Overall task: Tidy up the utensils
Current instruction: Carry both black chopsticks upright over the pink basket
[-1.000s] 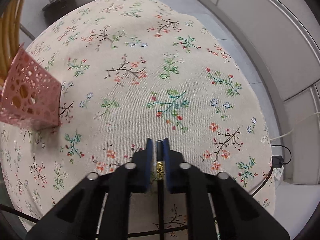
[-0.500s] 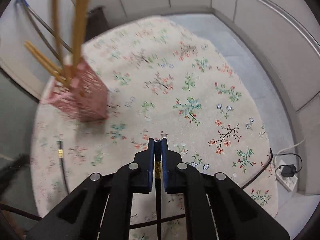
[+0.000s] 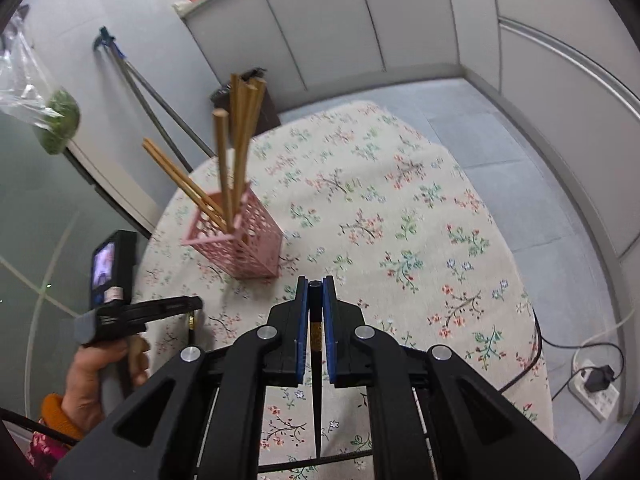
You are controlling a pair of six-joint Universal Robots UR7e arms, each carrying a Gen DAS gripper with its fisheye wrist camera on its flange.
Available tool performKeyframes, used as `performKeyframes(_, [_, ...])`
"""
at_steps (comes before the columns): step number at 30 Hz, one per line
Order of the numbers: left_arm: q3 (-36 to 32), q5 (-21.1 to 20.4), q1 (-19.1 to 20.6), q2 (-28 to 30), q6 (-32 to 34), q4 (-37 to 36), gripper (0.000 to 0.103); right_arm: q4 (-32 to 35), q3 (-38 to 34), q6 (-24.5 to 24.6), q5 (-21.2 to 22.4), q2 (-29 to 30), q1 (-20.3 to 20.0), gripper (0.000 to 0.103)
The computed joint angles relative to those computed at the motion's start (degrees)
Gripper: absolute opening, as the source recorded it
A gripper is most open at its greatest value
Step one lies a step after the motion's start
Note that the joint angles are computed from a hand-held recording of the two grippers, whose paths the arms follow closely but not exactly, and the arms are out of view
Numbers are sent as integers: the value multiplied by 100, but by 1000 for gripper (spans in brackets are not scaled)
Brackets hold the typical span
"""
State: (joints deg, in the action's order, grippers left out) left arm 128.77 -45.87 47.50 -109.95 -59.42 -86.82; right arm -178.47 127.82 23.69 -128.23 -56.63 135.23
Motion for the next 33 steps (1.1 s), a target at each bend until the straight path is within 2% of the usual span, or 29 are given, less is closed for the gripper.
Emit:
performKeyframes(1, [10, 47, -34, 4, -20, 60, 20, -34, 3, -43, 20, -24, 39, 7])
performKeyframes(2, [29, 81, -92, -27, -37, 144, 7, -81, 11, -91, 40, -42, 57, 7])
performKeyframes(6, [115, 39, -512, -423, -363, 477, 6, -246, 1, -259, 68, -85, 210, 7])
performKeyframes(10, [18, 69, -1347, -952, -942, 1254, 6, -410, -5, -390, 194, -154, 348, 7])
performKeyframes(13, [-182, 8, -2135, -1243, -1499, 2125, 6, -463, -10, -415, 249, -201, 422, 7])
performKeyframes(16, [-390, -25, -2841, -1365, -2059, 2940, 6, -463, -33, -409, 305, -269, 485, 7])
performKeyframes(20, [-646, 99, -3380, -1536, -2542, 3572, 6, -436, -87, -384, 349, -357, 558, 7])
performKeyframes(25, [-1106, 338, -4176, -1414, -3400, 4439, 6, -443, -261, -443, 288, -426, 729, 7])
performKeyframes(28, [-1361, 616, -4297, -1244, -3504, 4548, 6, -315, -481, -460, 203, -454, 822, 7])
performKeyframes(33, [-1788, 1395, -4093, -807, -3185, 4137, 6, -310, -1004, -702, 79, -417, 890, 7])
